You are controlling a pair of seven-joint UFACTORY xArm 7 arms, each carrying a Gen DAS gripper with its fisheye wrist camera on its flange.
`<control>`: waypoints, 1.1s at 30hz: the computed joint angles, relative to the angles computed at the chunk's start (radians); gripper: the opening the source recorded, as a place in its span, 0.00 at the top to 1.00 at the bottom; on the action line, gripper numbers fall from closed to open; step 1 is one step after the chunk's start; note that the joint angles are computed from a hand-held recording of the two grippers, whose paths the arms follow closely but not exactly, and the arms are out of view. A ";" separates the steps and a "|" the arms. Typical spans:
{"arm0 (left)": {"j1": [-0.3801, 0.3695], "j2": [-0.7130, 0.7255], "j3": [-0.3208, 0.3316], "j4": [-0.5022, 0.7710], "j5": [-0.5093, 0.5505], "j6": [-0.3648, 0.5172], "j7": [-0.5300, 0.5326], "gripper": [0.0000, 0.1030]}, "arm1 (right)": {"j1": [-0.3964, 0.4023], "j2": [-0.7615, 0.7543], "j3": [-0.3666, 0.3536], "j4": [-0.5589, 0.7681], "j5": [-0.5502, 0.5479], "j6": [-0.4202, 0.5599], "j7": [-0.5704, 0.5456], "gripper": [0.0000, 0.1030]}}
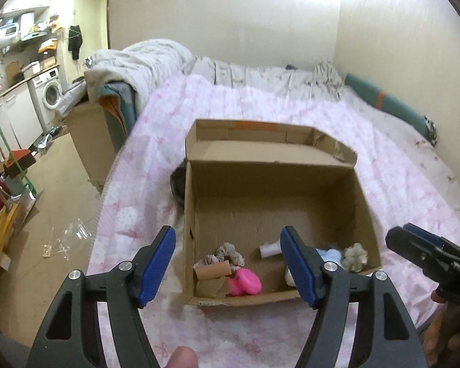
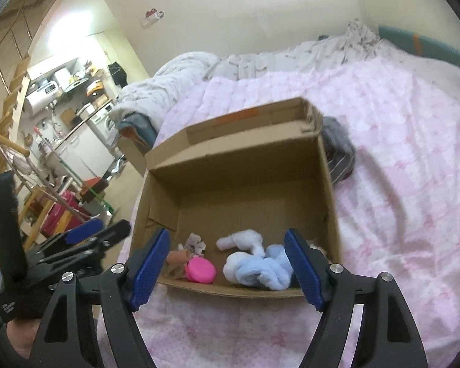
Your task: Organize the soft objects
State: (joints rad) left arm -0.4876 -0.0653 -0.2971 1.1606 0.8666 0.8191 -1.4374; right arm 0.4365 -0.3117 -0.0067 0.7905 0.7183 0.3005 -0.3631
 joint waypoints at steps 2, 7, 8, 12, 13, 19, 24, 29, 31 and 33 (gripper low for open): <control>-0.005 -0.023 -0.007 -0.015 -0.002 0.003 0.009 0.34 | -0.041 -0.042 0.031 -0.029 -0.073 0.004 0.058 0.06; -0.008 -0.083 -0.033 -0.060 -0.054 0.009 0.031 0.17 | -0.032 -0.137 0.012 -0.092 -0.126 0.010 0.093 0.00; -0.006 -0.097 -0.038 -0.072 -0.068 0.006 0.029 0.11 | -0.031 -0.156 0.014 -0.106 -0.142 0.001 0.103 0.00; 0.011 -0.147 -0.064 -0.115 -0.089 0.001 0.008 0.00 | -0.037 -0.218 0.034 -0.155 -0.235 -0.031 0.152 0.00; 0.018 -0.161 -0.071 -0.129 -0.083 -0.009 -0.003 0.00 | -0.032 -0.230 0.032 -0.165 -0.251 -0.038 0.164 0.00; 0.056 -0.193 -0.111 -0.160 -0.048 -0.005 -0.036 0.00 | 0.020 -0.239 -0.020 -0.190 -0.299 -0.046 0.179 0.00; 0.062 -0.156 -0.118 -0.150 -0.077 0.020 -0.020 0.00 | 0.016 -0.200 -0.028 -0.213 -0.324 -0.078 0.200 0.00; 0.046 -0.128 -0.110 -0.148 -0.033 0.025 -0.063 0.00 | 0.002 -0.177 -0.004 -0.218 -0.353 -0.111 0.233 0.00; 0.040 -0.124 -0.106 -0.150 -0.012 0.019 -0.080 0.00 | 0.012 -0.172 -0.008 -0.218 -0.362 -0.108 0.235 0.00; 0.034 -0.125 -0.096 -0.154 -0.019 0.006 -0.087 0.00 | 0.002 -0.171 0.004 -0.220 -0.381 -0.109 0.247 0.00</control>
